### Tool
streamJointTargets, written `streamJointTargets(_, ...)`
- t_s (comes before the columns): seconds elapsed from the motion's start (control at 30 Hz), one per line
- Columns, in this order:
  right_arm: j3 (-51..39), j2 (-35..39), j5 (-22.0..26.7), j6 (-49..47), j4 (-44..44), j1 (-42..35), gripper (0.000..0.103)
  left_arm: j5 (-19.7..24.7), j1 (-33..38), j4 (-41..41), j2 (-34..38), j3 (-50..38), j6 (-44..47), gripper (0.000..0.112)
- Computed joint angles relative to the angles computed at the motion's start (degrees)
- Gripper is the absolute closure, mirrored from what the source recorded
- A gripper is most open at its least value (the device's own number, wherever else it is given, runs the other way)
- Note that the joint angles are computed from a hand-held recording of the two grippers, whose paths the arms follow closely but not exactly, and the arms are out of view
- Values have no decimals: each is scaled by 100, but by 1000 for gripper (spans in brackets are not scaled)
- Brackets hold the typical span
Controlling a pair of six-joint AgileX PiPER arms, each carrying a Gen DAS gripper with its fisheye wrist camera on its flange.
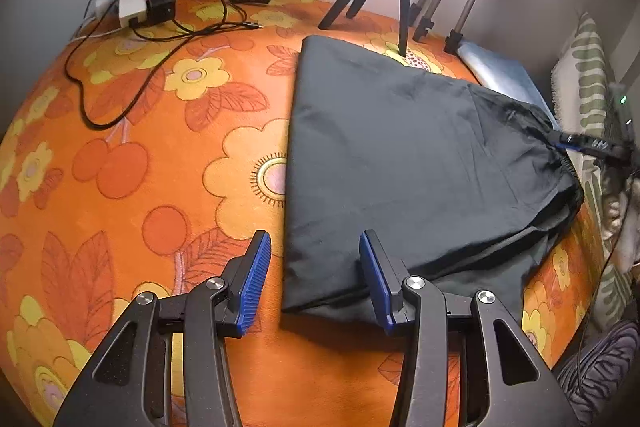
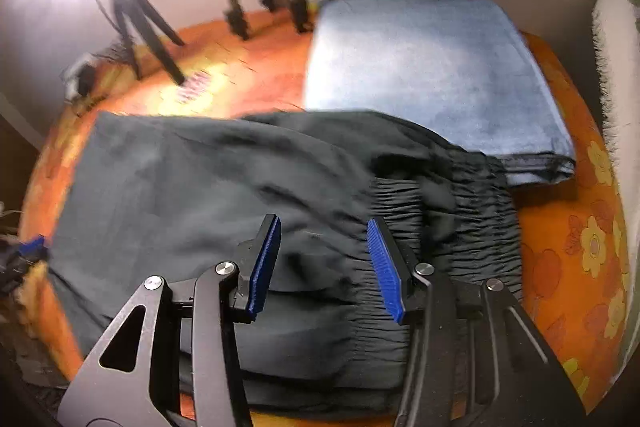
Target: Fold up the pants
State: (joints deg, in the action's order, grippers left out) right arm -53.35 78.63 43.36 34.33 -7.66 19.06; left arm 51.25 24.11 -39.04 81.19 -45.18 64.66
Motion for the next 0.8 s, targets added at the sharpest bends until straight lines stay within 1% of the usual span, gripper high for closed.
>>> streamJointTargets(0.07, -195, -36, 55, -48, 207, 158, 55, 71, 48, -31, 19, -5, 1, 68)
streamJointTargets(0.17, -644, 93, 173, 106, 287, 566, 55, 91, 80, -45, 52, 11, -22, 68)
streamJointTargets(0.27, -1123, 402, 201, 255, 485, 975, 52, 184, 163, -109, 175, 14, -18, 68)
streamJointTargets(0.33, -1530, 704, 253, 384, 463, 1350, 51, 244, 195, -159, 228, 24, 27, 72)
streamJointTargets(0.43, -2320, 1317, 460, 519, 318, 1792, 49, 215, 222, -234, 238, 74, 105, 74)
streamJointTargets(0.47, -2666, 1591, 548, 529, 326, 1899, 49, 221, 253, -268, 263, 79, 119, 77)
streamJointTargets(0.53, -3251, 2054, 708, 434, 441, 1992, 49, 287, 345, -338, 316, 67, 150, 79)
streamJointTargets(0.57, -3544, 2284, 797, 378, 507, 2029, 48, 314, 394, -365, 328, 63, 176, 83)
streamJointTargets(0.63, -4271, 2839, 1054, 269, 634, 2133, 48, 373, 477, -426, 359, 48, 252, 87)
streamJointTargets(0.67, -4650, 3129, 1193, 241, 672, 2184, 48, 393, 521, -463, 362, 53, 297, 91)
streamJointTargets(0.73, -5532, 3795, 1497, 150, 903, 2238, 48, 445, 590, -533, 369, 65, 404, 94)
streamJointTargets(0.77, -5960, 4119, 1639, 105, 1061, 2230, 48, 505, 636, -575, 378, 63, 475, 98)
streamJointTargets(0.8, -6517, 4529, 1848, 112, 1218, 2230, 48, 561, 668, -602, 382, 55, 516, 98)
